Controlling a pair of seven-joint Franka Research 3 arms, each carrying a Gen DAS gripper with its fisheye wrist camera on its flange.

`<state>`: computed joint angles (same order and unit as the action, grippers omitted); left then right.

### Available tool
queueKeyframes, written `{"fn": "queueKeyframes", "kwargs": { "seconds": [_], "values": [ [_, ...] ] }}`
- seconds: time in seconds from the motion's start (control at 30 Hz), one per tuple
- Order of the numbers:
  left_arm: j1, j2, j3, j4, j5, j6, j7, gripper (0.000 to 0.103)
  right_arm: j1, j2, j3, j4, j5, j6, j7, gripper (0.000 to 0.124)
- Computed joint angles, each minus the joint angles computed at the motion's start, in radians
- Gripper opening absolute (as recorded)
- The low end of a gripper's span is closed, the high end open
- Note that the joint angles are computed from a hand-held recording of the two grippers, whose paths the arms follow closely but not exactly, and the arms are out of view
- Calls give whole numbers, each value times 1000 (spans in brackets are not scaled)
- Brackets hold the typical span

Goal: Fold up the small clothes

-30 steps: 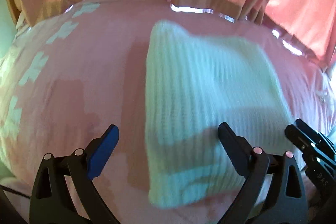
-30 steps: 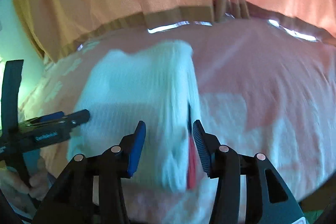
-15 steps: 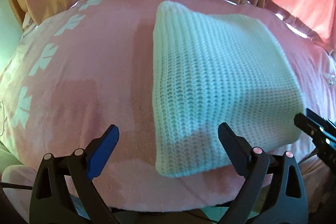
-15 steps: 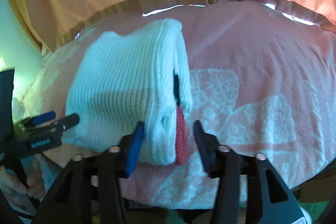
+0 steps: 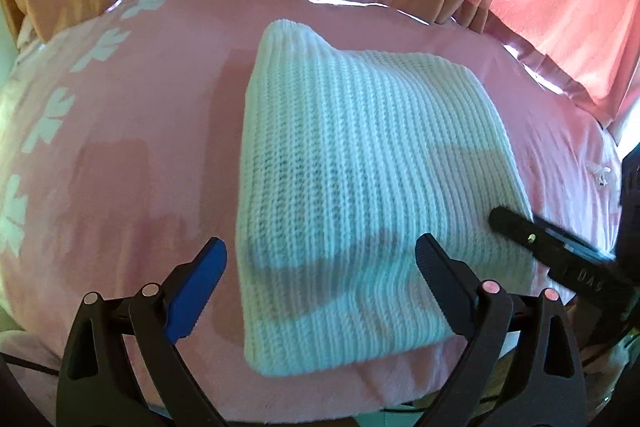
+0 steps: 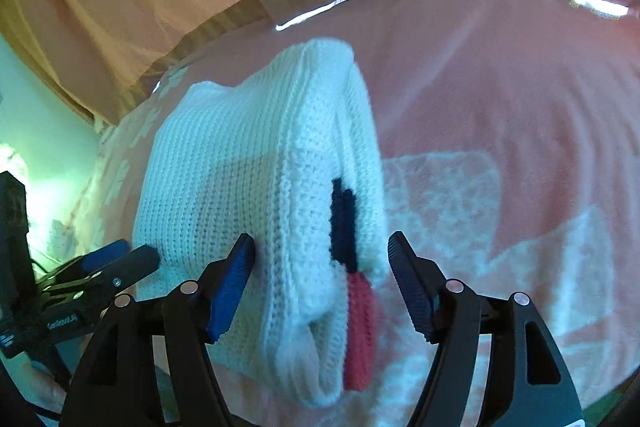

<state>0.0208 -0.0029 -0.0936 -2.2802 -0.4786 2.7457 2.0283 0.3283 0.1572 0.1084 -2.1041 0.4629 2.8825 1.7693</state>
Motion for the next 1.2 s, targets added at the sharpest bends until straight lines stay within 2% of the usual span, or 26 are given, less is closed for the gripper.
{"fn": "queueKeyframes", "kwargs": {
  "seconds": [0.13, 0.23, 0.3, 0.33, 0.37, 0.4, 0.43, 0.5, 0.57, 0.6, 0.63, 0.67, 0.7, 0.77, 0.87, 1.03, 1.1, 1.13, 1.2],
  "values": [
    [11, 65, -10, 62, -5, -34, 4, 94, -23, 39, 21, 35, 82, -36, -50, 76],
    [37, 112, -30, 106, -42, -62, 40, 98, -56, 71, 51, 66, 205, -72, -132, 83],
    [75, 154, -47, 158, -130, -138, 104, 98, -59, 80, 57, 72, 251, -66, -164, 86],
    [94, 173, -53, 184, -171, -187, 128, 98, -53, 85, 51, 77, 245, -69, -162, 87],
    [140, 215, -71, 233, -246, -277, 157, 98, -41, 90, 41, 82, 221, -64, -149, 87],
    [150, 226, -67, 249, -304, -311, 192, 98, -35, 94, 36, 85, 209, -58, -141, 88],
    [166, 228, -76, 249, -360, -304, 242, 98, -33, 98, 35, 88, 205, -53, -139, 90],
    [177, 244, -78, 267, -384, -329, 277, 98, -27, 110, 34, 98, 193, -42, -135, 91],
    [177, 241, -82, 261, -400, -327, 308, 98, -21, 118, 29, 104, 172, -30, -123, 86],
    [175, 239, -83, 259, -404, -324, 321, 98, -29, 124, 40, 111, 186, -27, -138, 77],
    [173, 230, -85, 246, -415, -310, 344, 91, -47, 124, 57, 110, 218, -24, -173, 67],
    [170, 221, -85, 236, -422, -303, 356, 82, -70, 126, 84, 113, 278, -19, -222, 63],
    [171, 211, -84, 228, -437, -307, 371, 78, -82, 124, 100, 112, 326, -11, -257, 55],
    [170, 187, -74, 215, -451, -319, 386, 62, -74, 110, 99, 97, 354, 12, -281, 47],
    [167, 151, -57, 207, -463, -354, 424, 53, -13, 61, 52, 36, 270, 68, -195, 43],
    [144, 51, -19, 157, -468, -402, 498, 53, 32, -55, 45, -58, 212, 142, -99, 42],
    [137, -15, 8, 124, -491, -436, 547, 53, 69, -126, 18, -108, 54, 170, 35, 42],
    [132, -47, 25, 111, -502, -458, 568, 53, 73, -145, 18, -120, 17, 177, 65, 42],
    [122, -105, 60, 87, -523, -495, 610, 53, 61, -206, 32, -153, -171, 196, 221, 42]
  ]
}}
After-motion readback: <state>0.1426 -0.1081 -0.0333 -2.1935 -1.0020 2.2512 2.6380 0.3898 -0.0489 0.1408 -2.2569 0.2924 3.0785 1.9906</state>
